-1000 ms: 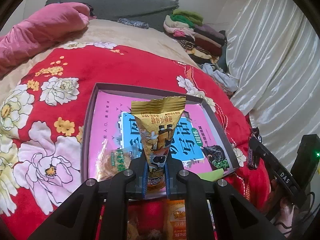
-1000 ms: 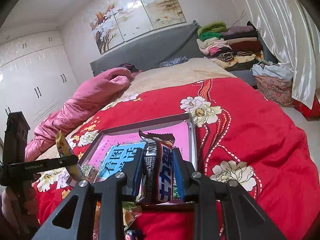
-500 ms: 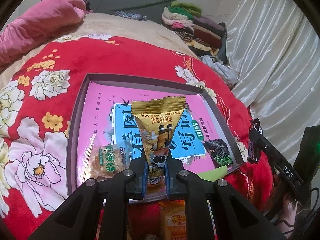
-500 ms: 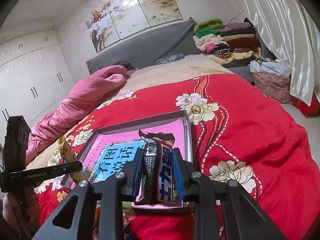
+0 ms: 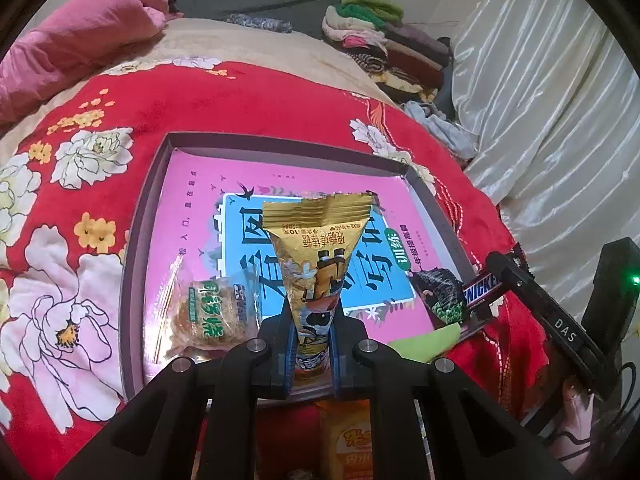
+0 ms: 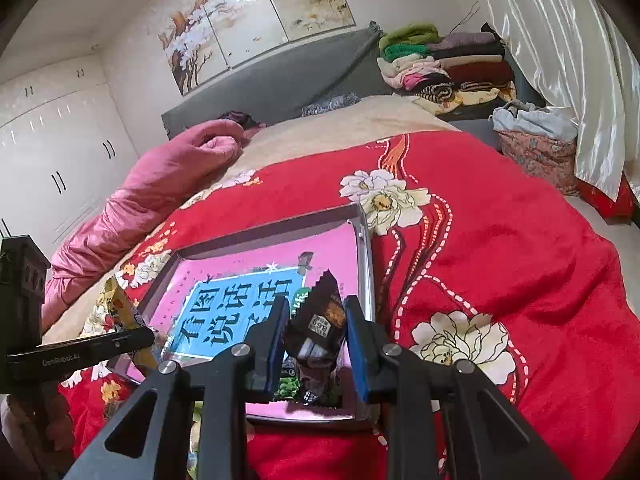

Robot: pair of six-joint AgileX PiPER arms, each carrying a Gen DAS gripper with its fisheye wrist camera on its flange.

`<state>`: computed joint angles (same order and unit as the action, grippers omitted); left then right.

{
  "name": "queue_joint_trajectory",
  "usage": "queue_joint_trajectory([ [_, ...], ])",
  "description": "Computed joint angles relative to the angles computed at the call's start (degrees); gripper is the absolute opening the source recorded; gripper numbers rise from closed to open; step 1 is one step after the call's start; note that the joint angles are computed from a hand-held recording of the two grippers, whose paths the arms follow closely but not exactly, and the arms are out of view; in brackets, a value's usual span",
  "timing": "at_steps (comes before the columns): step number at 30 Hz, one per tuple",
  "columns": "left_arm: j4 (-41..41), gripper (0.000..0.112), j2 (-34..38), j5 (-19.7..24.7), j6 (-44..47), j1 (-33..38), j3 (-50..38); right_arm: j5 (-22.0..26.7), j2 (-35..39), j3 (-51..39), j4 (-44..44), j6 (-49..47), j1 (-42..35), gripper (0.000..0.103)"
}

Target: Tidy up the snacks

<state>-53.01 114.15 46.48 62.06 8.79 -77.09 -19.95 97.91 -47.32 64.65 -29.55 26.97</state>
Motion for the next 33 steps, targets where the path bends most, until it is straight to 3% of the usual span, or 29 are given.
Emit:
queue_joint_trajectory([
  [13,0.69,0.013,0.69,0.11,-0.33,-0.26,-0.25,2.75,2.56,-2.22,8.06,-7.71,-0.82,0.029],
  [21,1.52,0.013,1.05,0.17,-1.00,-0.30,-0.27,5.45,0.45,0.92,4.10,-0.97,-1.90,0.029],
  [26,1.55,0.013,1.12,0.20,-0.96,-0.27,-0.30,6.69,-1.35,2.36,11.48,-7.65,-0.56,0.029],
  [33,1.82,0.014,0.92,0.37,-1.03,-0.28,-0.11,2.71,-1.41,0.06,33.99,-32.64,2.90,0.031],
])
